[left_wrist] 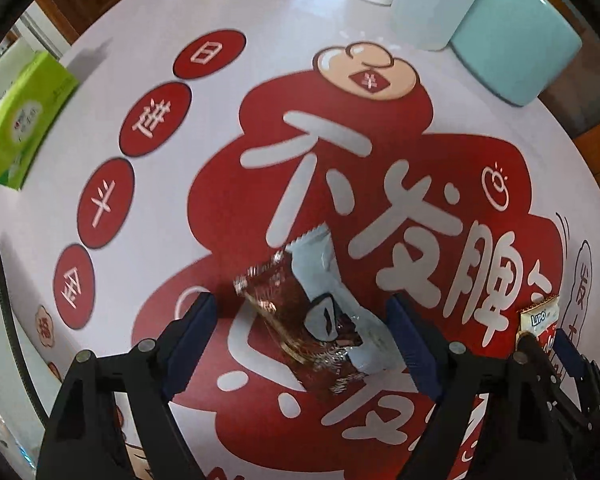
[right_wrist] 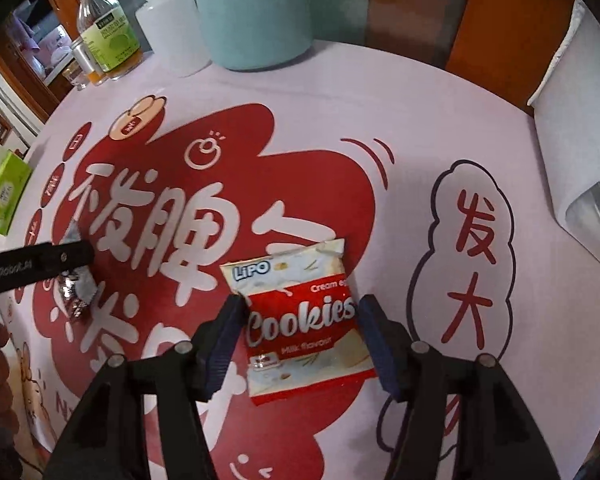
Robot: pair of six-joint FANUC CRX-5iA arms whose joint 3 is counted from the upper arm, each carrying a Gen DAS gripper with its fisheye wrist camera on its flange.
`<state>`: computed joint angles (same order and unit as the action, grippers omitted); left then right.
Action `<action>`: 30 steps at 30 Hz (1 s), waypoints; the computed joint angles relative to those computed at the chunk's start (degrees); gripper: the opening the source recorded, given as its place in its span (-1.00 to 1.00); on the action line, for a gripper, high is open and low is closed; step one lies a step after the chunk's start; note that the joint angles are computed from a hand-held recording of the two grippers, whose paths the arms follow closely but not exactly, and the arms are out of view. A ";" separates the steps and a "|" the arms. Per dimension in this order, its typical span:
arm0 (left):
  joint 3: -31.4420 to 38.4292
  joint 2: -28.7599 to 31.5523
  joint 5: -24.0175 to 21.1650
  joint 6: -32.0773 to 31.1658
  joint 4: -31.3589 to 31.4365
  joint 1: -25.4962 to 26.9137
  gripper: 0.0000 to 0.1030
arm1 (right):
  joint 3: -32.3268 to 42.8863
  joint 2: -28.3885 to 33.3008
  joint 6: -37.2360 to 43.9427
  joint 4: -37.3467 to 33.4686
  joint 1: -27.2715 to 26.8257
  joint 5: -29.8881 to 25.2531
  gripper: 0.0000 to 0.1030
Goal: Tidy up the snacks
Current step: 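Grasp the brown wrapped candy with the left tool while the right tool grasps the red Cookies packet, then carry both items to the white tray and release them inside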
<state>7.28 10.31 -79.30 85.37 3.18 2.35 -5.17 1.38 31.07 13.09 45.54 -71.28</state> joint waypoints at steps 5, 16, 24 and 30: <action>-1.70 -1.51 1.29 -0.14 -1.84 -1.10 0.66 | 0.12 0.79 -0.17 1.69 0.91 -0.88 0.26; -9.12 -9.21 1.93 -7.42 -0.44 0.24 -0.40 | 1.90 1.54 -0.48 0.95 3.68 -4.12 -0.11; -13.24 -18.19 -5.20 -19.64 2.12 6.59 -0.45 | 0.87 -2.90 -8.14 0.80 11.50 -6.21 -0.11; -16.60 -30.27 -16.01 -38.20 8.09 20.65 -0.46 | 0.23 -7.70 -19.01 3.98 22.50 -7.36 -0.11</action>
<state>-9.32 -19.95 -95.31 47.17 11.28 23.00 -4.93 -6.32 12.06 17.07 68.04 -78.64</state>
